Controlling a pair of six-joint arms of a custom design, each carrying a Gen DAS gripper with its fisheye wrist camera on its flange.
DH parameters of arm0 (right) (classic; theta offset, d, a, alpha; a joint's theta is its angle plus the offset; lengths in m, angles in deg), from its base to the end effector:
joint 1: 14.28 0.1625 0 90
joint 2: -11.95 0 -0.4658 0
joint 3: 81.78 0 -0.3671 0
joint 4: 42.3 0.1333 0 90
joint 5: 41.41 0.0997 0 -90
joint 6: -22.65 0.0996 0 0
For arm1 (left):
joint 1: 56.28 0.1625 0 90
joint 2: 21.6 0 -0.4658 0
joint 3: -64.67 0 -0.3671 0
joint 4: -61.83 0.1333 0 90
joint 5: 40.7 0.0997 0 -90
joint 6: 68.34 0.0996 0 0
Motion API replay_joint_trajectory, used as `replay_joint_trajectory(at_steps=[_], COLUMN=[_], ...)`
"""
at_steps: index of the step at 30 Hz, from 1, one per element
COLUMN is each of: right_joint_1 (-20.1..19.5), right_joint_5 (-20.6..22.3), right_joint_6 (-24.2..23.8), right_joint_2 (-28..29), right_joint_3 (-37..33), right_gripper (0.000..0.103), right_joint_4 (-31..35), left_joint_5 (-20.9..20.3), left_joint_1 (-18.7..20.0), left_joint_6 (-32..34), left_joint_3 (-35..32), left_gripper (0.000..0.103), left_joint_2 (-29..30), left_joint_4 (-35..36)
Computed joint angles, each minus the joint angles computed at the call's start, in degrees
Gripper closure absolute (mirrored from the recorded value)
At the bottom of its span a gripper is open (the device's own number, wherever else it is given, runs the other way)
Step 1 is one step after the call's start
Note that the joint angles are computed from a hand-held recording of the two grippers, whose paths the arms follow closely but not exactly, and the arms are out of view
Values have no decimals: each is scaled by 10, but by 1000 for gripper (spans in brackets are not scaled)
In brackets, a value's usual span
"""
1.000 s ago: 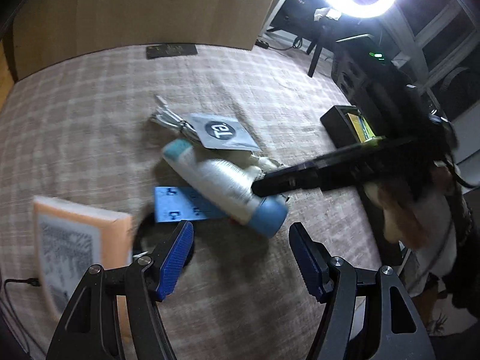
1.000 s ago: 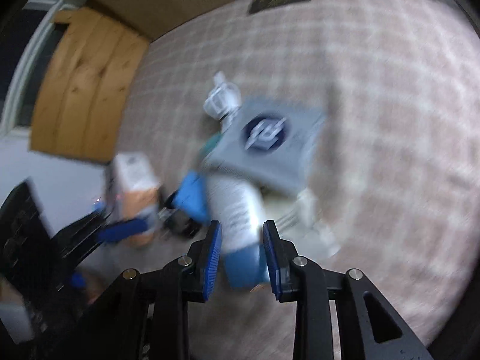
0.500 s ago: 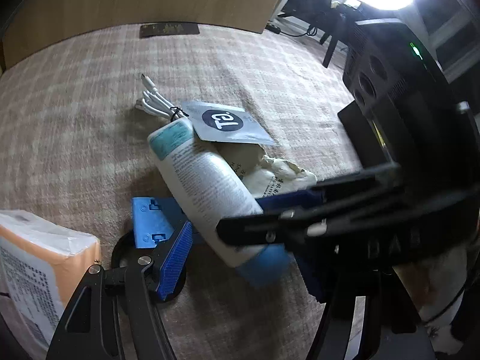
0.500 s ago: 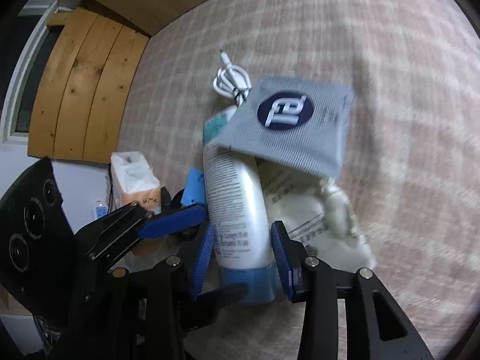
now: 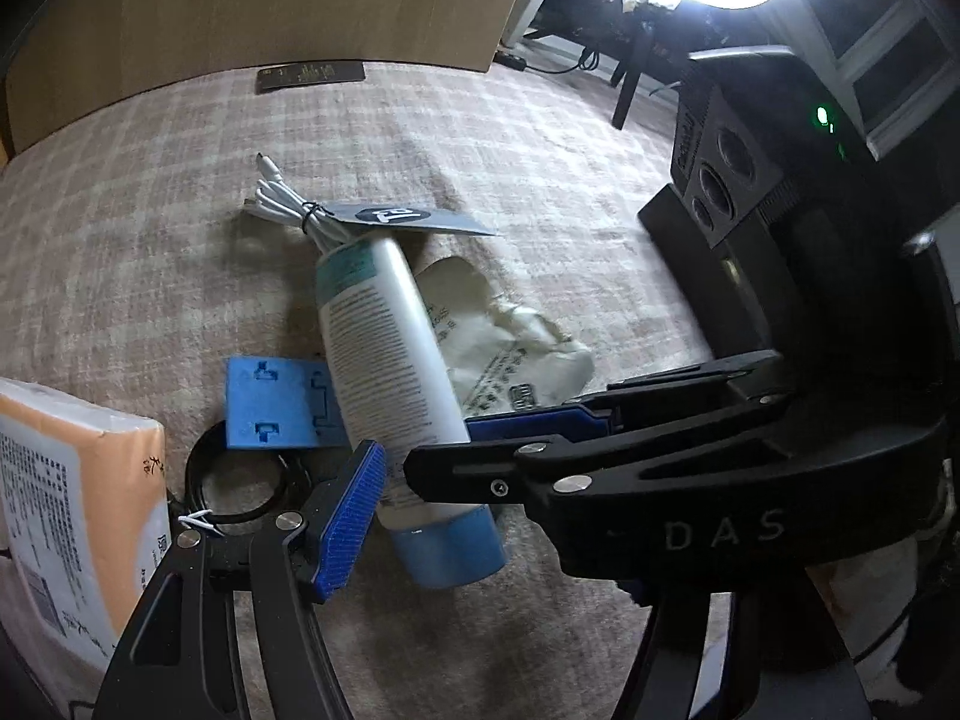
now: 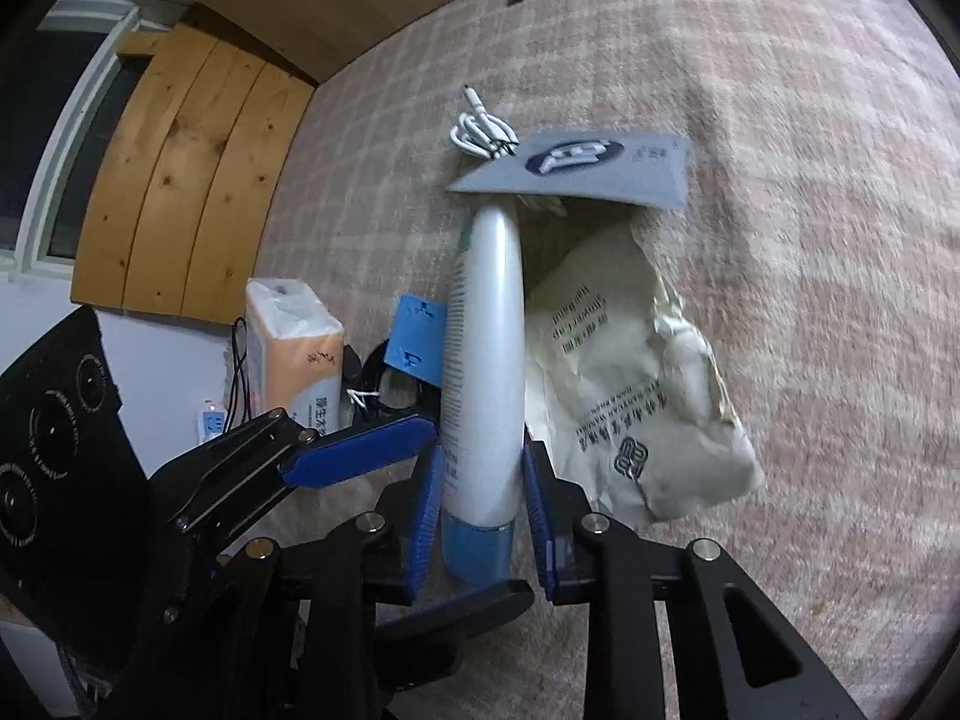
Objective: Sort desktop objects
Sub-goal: 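Grasp the white lotion bottle with the right tool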
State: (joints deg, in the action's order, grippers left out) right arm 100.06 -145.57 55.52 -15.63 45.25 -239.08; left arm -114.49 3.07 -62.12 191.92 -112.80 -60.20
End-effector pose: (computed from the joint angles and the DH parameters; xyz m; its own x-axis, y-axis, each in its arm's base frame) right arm 0.2904 -0.3777 -0.0670 -0.9747 0.1787 0.1345 0.1431 0.9605 -0.2388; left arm -0.0550 -0.4089 0.3098 -0.7562 0.5964 -0.2692 0.5940 0.7983 0.0999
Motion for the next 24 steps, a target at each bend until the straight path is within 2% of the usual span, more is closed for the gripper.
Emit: replay_joint_trajectory(at_steps=[1,4,6,10,13,18,24], right_joint_1=[-1,1,1,-11,-6,21,48], right_joint_5=[-1,-17,-25,-4,-11,-35,-70], right_joint_6=[-1,1,9,11,27,62,107], right_joint_2=[1,2,3,13,22,28,22], right_joint_3=[1,-7,-6,-1,-8,0,25], right_gripper=[77,74,72,71,72,75,75], right_joint_4=[-3,9,5,-23,-25,-63,-111], left_joint_5=[15,27,18,2,-16,-24,-56], left_joint_1=[-2,8,20,33,41,24,5], left_joint_6=[-1,-5,-1,12,16,44,51], left_joint_3=[3,6,4,2,-4,-5,-12], left_gripper=[32,32,32,33,43,45,46], left_joint_2=[2,8,16,27,26,7,-7], left_joint_4=[2,3,3,-9,-3,16,44])
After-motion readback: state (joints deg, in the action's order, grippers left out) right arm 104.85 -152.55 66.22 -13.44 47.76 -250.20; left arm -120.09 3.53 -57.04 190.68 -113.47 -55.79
